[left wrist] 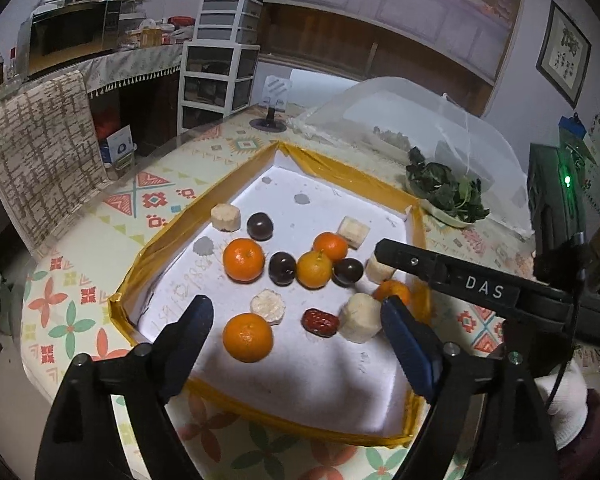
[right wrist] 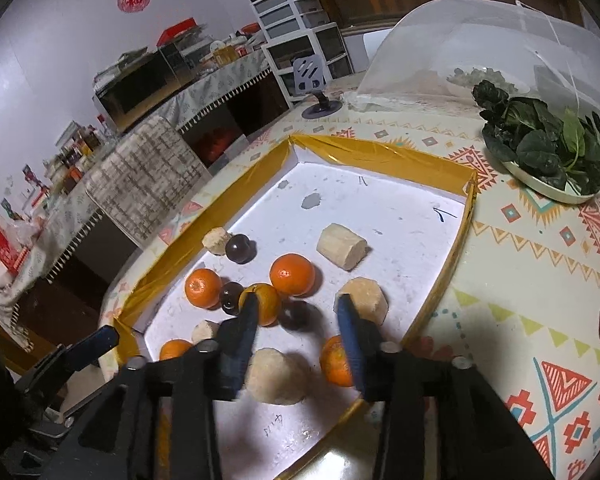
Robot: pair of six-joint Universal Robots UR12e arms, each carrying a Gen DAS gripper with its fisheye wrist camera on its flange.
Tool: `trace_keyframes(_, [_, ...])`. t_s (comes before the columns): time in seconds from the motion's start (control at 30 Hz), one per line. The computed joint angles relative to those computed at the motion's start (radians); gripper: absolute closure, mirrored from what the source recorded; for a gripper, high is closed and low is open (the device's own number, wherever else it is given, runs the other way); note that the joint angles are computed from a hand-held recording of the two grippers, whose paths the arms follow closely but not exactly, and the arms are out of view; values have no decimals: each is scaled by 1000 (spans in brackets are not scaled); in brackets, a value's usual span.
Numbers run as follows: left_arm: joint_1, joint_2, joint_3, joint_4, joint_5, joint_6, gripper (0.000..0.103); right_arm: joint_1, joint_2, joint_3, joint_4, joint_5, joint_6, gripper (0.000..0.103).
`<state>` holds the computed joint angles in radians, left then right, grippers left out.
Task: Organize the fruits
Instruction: 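Withdraw both tools toward the red date and dark plum on the cloth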
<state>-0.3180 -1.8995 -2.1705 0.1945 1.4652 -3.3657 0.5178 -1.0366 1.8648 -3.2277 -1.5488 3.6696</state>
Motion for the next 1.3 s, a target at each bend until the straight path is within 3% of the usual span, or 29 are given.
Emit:
trace_keyframes(0.23, [-30, 20, 0, 14, 32, 21, 18, -3, -46, 66, -88, -38, 10, 51])
trace_keyframes(0.33, [-64, 33, 9, 17, 100, 26, 3, -2, -77, 124, -142, -98, 21, 46])
trace_keyframes(0.37, [-64, 39, 10, 12, 73, 31, 0, -2, -82, 135, -152, -110, 24, 46])
trace_keyframes(0.47, [-41, 38, 7, 20, -117, 11, 0, -9, -111, 191, -172, -165, 45, 45])
trace_keyframes(0.5, [-45, 33, 13, 5, -149, 9, 0, -16, -122, 214, -178, -173, 61, 45])
trace_keyframes(0.67, [-136, 14, 57, -86, -6, 71, 0, -51, -167, 315, -215, -206, 122, 45])
trace_keyframes(0.93, [-253, -51, 146, -177, 74, 131, 0, -116, -251, 483, -252, -282, 196, 45])
trace_keyframes(1.13, [-297, -115, 222, -240, 39, 142, 0, -219, -395, 630, -172, -401, 250, 45])
trace_keyframes(1.3, [-316, -163, 272, -289, 22, 138, 0, -364, -513, 724, -101, -408, 266, 46])
